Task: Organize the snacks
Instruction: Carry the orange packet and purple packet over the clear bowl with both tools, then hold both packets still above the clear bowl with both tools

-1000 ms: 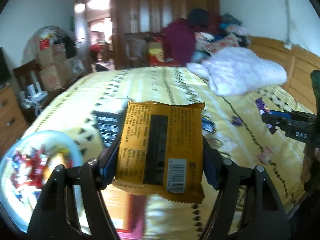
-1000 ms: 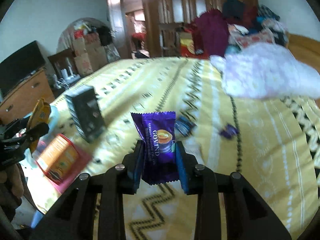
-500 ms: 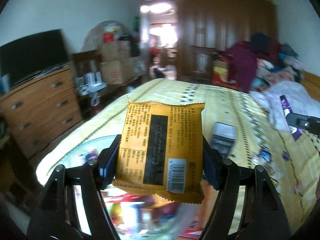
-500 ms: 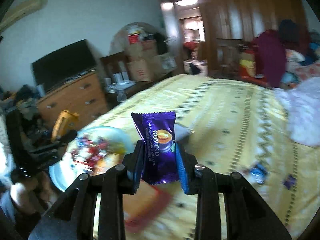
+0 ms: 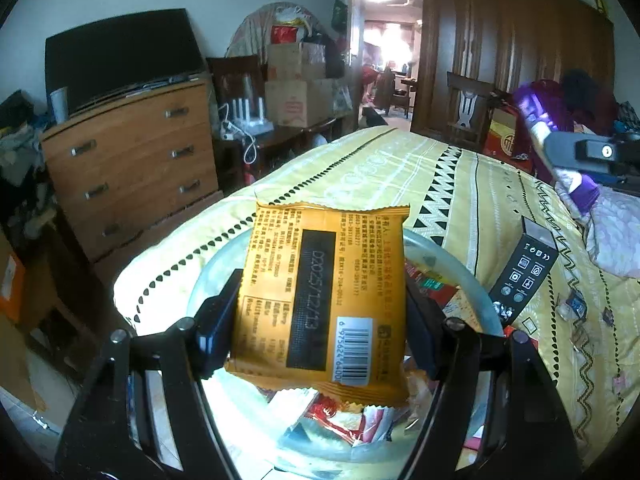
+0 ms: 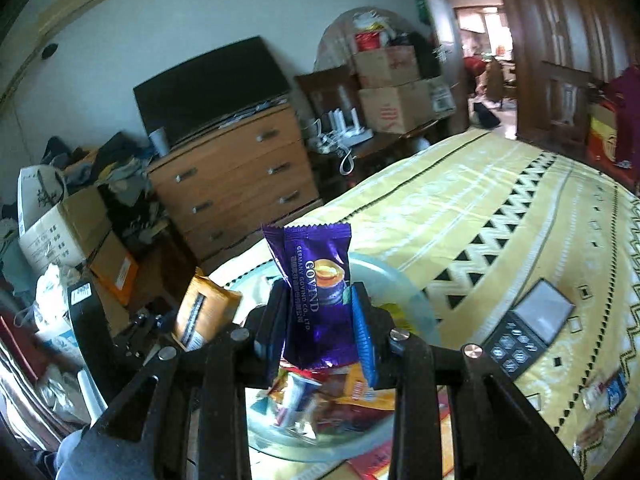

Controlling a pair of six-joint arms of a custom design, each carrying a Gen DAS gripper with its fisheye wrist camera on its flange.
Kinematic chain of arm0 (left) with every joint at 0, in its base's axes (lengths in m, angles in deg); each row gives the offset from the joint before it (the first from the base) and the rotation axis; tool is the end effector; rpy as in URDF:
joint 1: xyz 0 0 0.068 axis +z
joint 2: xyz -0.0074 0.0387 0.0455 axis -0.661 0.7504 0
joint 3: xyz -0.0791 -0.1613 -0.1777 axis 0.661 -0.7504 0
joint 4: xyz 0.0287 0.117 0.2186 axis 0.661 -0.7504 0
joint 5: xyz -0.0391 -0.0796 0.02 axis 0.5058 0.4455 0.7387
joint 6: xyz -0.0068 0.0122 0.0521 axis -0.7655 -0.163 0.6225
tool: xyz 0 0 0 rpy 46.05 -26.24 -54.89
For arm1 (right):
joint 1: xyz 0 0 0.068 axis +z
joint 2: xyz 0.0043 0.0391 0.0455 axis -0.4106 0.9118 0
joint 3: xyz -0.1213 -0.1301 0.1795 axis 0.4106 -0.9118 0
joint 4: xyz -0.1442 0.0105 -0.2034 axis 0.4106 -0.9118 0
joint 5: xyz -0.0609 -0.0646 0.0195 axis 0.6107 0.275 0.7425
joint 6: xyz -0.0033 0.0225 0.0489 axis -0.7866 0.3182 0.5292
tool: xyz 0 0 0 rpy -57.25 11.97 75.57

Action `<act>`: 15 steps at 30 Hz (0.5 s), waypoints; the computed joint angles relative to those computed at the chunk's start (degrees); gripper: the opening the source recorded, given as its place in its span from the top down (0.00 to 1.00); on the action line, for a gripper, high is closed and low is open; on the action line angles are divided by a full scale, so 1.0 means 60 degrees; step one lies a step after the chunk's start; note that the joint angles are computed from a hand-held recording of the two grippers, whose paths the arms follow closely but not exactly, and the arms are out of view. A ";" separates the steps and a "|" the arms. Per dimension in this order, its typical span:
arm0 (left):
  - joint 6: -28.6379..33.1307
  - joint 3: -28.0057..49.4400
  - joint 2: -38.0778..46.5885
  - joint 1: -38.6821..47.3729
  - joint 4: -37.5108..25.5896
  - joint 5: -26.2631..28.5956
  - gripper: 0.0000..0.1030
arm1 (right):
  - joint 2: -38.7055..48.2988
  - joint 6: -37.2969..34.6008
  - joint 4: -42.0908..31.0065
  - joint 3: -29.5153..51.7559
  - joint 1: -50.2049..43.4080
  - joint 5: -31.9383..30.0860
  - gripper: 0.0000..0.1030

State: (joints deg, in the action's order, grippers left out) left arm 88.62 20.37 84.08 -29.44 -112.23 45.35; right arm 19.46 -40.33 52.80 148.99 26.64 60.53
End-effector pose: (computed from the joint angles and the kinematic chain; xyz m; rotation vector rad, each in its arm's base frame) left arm 0.1494 0.0176 0.2022 0.2463 2.1720 -0.1935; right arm 0.1654 0.1815 0.3005 -0.1019 2.2256 0.3816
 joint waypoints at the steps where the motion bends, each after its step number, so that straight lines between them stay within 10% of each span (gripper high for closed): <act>1: 0.0206 0.0065 0.0115 0.0357 -0.0056 0.0294 0.30 | 0.0252 -0.0016 0.0096 0.0091 -0.0026 -0.0063 0.67; 15: 0.0996 0.0265 0.1137 0.1475 0.0242 0.1341 0.30 | 0.0914 0.0054 0.0503 0.0013 -0.0190 -0.0318 0.67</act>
